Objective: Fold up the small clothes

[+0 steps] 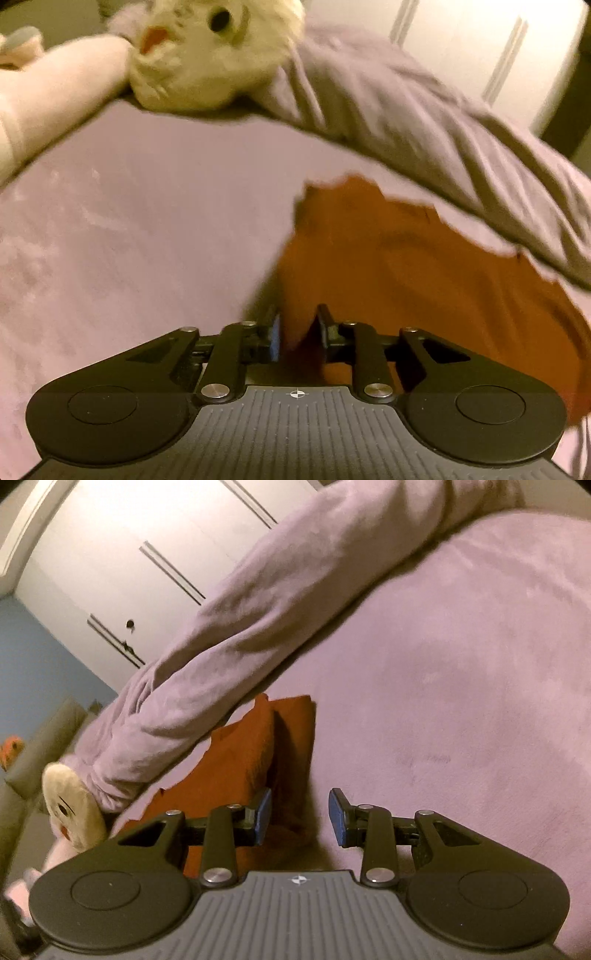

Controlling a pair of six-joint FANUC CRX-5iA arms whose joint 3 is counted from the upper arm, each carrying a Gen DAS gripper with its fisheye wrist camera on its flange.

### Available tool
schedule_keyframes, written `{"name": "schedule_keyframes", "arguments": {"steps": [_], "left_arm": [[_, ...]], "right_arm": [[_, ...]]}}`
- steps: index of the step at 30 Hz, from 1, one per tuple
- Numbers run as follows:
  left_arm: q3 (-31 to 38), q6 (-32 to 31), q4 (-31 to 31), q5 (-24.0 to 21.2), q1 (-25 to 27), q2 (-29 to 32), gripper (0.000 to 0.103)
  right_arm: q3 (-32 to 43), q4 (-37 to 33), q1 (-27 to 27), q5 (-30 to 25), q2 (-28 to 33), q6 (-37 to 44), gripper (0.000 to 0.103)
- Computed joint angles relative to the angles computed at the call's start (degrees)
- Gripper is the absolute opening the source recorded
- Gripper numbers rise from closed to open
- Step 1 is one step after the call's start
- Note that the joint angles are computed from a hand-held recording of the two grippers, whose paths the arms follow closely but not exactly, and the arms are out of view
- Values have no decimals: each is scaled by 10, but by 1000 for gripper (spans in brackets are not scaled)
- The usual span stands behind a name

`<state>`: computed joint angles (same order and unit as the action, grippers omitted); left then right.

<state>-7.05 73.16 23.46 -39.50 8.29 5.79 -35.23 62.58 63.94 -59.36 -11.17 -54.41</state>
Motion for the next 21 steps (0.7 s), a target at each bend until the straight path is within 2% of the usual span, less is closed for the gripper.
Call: {"name": "schedule_keyframes", "arguments": {"steps": [2,4,6,10,12,15,17,19,21], "left_arm": [[4,28,-13,24,4,2,20],[32,61,-39,7,6,19,26],[49,41,-15,-20,9,42,49],[75,-2,-22,-41,-9,70,62],[86,-19,-23,-55,-19,83,82],[105,-18,-44,-63,-32,103,93],[106,-29,-30,-63,-29,112,94],[108,-30,-18,-67,-25,114,88],[105,-54,-4,-69,-21,112,71]], "right_arm": [[16,-7,9,-30,12,35,34],[25,-7,14,-45,18,55,35],[38,-6,16,-56,30,82,35],[68,-4,5,-41,59,159,34],[94,-19,1,-40,83,206,35],[135,-44,-4,-51,119,283,34],[154,-61,-5,-67,134,317,34],[172,-91,-5,-90,144,342,34],[165,-98,-4,-97,137,333,34]]}}
